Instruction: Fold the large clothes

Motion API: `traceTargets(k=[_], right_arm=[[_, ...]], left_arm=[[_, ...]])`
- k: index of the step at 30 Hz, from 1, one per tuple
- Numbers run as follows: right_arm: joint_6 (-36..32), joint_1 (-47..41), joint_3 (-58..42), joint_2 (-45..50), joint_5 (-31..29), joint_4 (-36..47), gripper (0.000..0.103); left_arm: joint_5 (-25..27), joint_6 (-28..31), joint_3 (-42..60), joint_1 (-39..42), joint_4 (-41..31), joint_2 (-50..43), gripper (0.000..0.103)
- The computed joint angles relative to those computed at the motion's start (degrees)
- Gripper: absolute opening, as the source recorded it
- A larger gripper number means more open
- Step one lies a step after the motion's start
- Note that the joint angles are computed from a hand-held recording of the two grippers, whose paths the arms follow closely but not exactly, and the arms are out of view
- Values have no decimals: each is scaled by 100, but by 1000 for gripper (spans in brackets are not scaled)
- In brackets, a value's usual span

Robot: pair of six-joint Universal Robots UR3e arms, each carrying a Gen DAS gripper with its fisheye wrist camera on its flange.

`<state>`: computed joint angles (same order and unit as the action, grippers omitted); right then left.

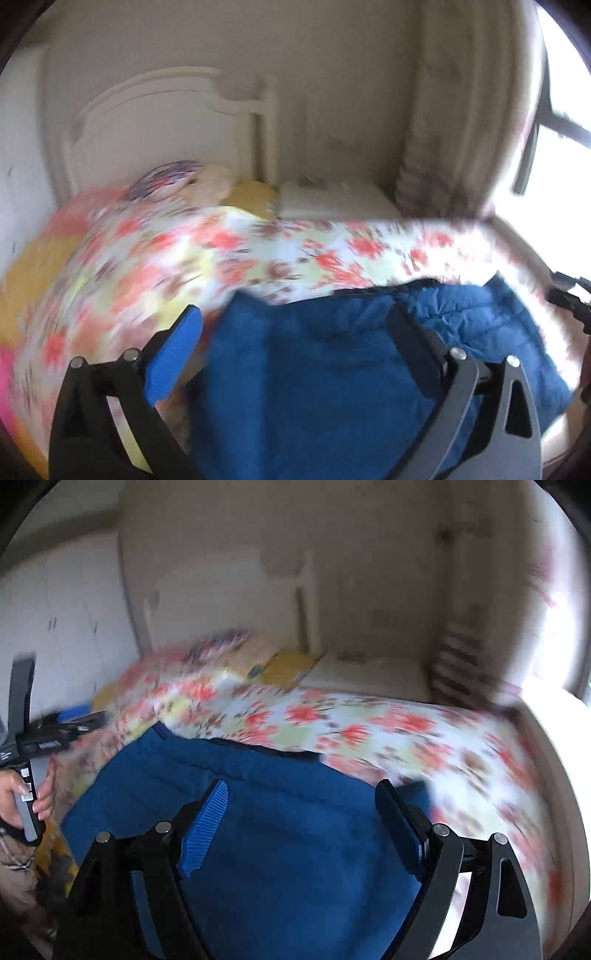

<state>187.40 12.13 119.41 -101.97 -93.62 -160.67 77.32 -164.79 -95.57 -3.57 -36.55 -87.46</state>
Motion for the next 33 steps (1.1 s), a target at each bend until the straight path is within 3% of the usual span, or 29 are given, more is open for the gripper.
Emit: traceTargets(k=[3,5,7,11,15,21,25,30,33], right_arm=[[-275,158,-1705,1800,-184,721,83],[-149,247,-2751,2887,-512,1224,83],[-165,36,-3093,3465,-342,1455,86],[-65,-502,-2633,3533,566,1037,91],[2,-605,-2407,3622,773,573,91],[69,-588,-2556,3668,784,591,91],[437,-304,-2064,2916,-194,393,95],[447,-519,-1469,2532,-855,523,99],[533,-1507,-727,2392,741,88,99]], left_arm=[[1182,-87,1451,-1110,-183,-1775,99],[1632,53,2243,-1380,-312,-2721,99],[2058,113,2816,-1517,-469,-3488,99],[1817,88,3128,-1412,-411,-4005,101],[1675,-12,3045,-1387,-143,-4137,101],[1477,-88,2894,-1309,-48,-4065,101],[1501,-68,2758,-1310,102,-4026,101],[1475,-78,2742,-1295,95,-4017,101],[1423,-103,2736,-1280,72,-4007,101]])
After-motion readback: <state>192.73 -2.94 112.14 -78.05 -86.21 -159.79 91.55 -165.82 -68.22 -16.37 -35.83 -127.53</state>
